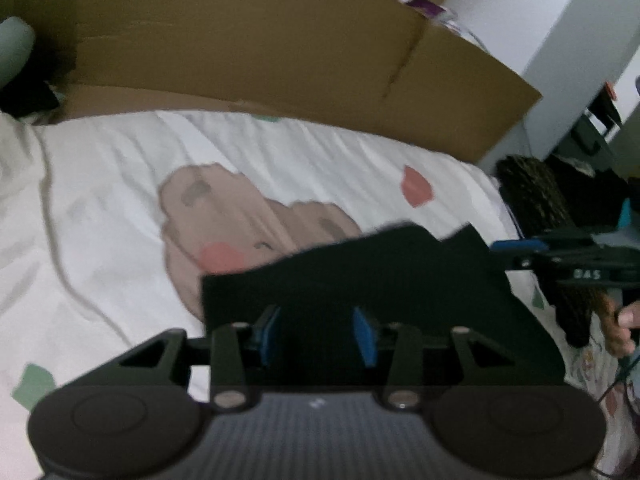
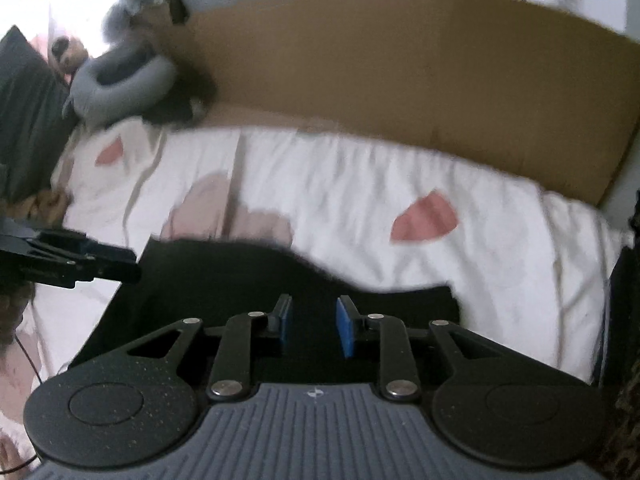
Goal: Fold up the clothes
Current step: 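Lower the jacket and lay it flat on the duvet with both grippers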
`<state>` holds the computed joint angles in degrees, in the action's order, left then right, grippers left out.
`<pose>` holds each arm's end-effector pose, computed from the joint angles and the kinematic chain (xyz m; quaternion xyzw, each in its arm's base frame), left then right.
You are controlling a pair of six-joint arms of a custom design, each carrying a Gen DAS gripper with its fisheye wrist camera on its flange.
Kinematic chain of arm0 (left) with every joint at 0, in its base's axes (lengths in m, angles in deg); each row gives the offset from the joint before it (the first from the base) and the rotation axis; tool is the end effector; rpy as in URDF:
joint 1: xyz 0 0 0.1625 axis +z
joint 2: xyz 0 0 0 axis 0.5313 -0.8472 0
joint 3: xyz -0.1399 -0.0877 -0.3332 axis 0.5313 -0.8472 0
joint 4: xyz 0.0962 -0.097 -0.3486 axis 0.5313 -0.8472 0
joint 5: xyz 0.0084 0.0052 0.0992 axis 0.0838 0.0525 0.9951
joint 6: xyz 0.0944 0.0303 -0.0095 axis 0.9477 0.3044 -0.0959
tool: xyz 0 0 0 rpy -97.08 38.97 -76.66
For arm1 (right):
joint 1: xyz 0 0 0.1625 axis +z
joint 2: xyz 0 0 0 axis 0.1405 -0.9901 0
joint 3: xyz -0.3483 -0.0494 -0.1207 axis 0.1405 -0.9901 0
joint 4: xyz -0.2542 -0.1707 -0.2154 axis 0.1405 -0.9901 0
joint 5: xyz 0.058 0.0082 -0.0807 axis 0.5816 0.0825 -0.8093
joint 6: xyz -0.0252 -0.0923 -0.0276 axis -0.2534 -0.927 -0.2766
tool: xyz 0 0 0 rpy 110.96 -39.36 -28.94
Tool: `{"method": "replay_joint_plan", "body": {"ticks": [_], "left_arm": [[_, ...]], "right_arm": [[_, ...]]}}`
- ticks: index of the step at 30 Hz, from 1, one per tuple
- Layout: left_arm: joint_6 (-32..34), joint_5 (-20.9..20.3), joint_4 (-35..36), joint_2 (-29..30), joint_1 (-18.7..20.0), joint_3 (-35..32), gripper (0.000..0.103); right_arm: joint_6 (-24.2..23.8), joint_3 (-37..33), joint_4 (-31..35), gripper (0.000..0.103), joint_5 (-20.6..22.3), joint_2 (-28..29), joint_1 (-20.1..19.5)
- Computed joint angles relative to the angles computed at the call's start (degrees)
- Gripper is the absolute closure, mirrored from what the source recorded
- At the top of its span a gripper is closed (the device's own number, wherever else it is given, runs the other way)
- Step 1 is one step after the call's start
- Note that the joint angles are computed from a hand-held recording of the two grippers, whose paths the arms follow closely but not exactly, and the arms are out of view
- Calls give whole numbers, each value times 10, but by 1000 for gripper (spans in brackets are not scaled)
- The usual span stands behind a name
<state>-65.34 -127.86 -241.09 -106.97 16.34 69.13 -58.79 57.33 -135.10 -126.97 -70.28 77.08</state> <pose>-0.2373 -0.5608 0.0731 0.0962 0.9340 -0.2769 0.2041 0.0602 -0.6862 0.2511 0.3631 -0.9088 0.1343 0.1555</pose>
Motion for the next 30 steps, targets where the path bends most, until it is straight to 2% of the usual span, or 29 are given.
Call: {"method": "replay_joint_plan", "body": {"ticks": [1, 4, 6, 9, 12, 14, 17, 19, 25, 30], "left_arm": [[-4, -1, -4, 2, -3, 2, 69], [-17, -3, 2, 8, -11, 3, 85], [-25, 2, 11, 12, -16, 0, 91], [-36, 6, 27, 15, -27, -6, 91], [-45, 9, 12, 17, -39, 0, 91], [-45, -4, -6, 23, -38, 3, 91], [-48, 4, 0, 41, -35, -7, 91], [-48, 2, -16, 50, -30, -9, 91], [-24, 3, -44, 63, -14, -29, 91], [-9, -3, -35, 72, 3, -53, 93]], "right_arm": [[-10, 9, 0, 86, -1, -4, 1], [-54, 50, -32, 89, -13, -16, 6], [-66, 66, -47, 90, -12, -21, 9], [-77, 87, -63, 90, -12, -30, 14], [-63, 102, -71, 90, -8, -40, 13], [-42, 115, -90, 90, -2, -41, 7], [-20, 133, -134, 89, -12, -32, 3], [-30, 141, -160, 89, -20, -26, 4], [-34, 103, -171, 88, -20, 6, 18], [-32, 72, -155, 88, -25, 39, 22]]}}
